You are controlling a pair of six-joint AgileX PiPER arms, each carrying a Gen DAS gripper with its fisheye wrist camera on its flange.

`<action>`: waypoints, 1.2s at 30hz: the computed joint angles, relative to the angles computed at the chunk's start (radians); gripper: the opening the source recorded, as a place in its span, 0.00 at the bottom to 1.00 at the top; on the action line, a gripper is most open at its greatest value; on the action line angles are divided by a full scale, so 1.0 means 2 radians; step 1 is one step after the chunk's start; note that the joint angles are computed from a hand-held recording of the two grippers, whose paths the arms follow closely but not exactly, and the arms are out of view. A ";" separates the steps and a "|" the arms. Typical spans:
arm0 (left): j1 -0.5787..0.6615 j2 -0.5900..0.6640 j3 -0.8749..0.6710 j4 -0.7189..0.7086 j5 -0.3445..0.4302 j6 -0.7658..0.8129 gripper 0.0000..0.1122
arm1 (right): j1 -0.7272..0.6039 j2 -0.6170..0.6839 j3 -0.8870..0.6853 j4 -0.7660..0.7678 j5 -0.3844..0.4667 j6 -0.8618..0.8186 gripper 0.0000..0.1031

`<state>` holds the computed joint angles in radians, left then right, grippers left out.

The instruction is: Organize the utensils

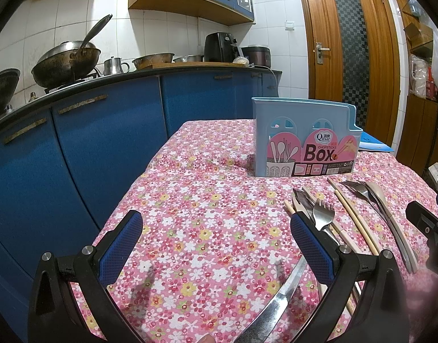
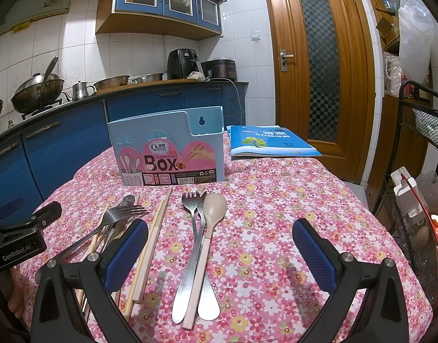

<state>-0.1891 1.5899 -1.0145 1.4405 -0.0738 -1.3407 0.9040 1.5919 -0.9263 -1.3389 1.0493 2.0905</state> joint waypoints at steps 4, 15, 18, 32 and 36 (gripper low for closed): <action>0.000 0.000 0.000 -0.006 0.000 0.006 0.92 | 0.000 0.000 0.000 0.000 0.000 0.000 1.00; 0.000 0.000 0.000 -0.016 0.001 0.016 0.92 | 0.000 0.000 0.000 -0.001 0.000 0.000 1.00; 0.000 0.000 0.000 -0.015 0.000 0.016 0.92 | 0.000 0.000 0.000 -0.001 0.000 0.000 1.00; 0.000 0.000 0.001 -0.019 0.000 0.020 0.92 | 0.000 0.000 0.000 -0.001 0.000 0.000 1.00; -0.001 0.000 0.001 -0.026 0.001 0.027 0.92 | 0.000 0.000 0.000 -0.001 0.000 0.000 1.00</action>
